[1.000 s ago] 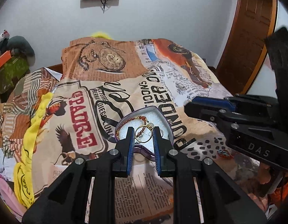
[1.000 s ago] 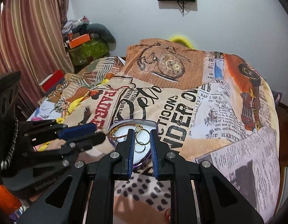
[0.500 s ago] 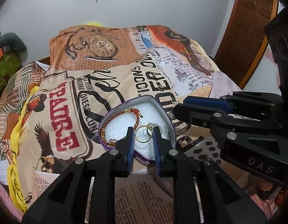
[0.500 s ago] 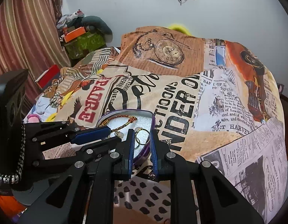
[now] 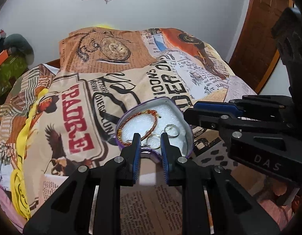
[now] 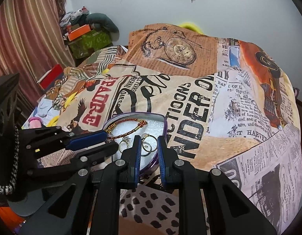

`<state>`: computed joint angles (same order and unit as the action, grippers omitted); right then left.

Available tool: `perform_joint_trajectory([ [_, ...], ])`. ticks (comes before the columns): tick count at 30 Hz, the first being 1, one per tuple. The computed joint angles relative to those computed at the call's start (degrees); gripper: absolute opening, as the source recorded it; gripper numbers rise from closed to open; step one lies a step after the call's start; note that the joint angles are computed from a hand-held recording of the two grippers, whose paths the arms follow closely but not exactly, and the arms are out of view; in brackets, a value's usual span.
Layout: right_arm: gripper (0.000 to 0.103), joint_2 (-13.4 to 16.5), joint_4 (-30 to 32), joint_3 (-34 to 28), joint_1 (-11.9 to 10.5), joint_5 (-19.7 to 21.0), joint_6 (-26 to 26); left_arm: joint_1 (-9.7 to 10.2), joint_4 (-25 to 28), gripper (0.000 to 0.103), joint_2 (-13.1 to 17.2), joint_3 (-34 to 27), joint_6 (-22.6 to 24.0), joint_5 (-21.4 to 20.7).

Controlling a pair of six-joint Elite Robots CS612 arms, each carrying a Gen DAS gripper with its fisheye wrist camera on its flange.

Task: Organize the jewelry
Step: 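Open both grippers to drop the gold rings onto the foam, then lift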

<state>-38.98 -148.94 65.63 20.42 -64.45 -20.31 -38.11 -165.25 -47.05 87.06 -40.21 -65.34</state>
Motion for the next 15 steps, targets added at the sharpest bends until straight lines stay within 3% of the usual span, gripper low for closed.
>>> perform_joint_trajectory([
  [15, 0.015, 0.60, 4.95, -1.33, 0.92, -1.03, -3.62, -0.13, 0.34, 0.030, -1.82, 3.67, -2.38, 2.49],
])
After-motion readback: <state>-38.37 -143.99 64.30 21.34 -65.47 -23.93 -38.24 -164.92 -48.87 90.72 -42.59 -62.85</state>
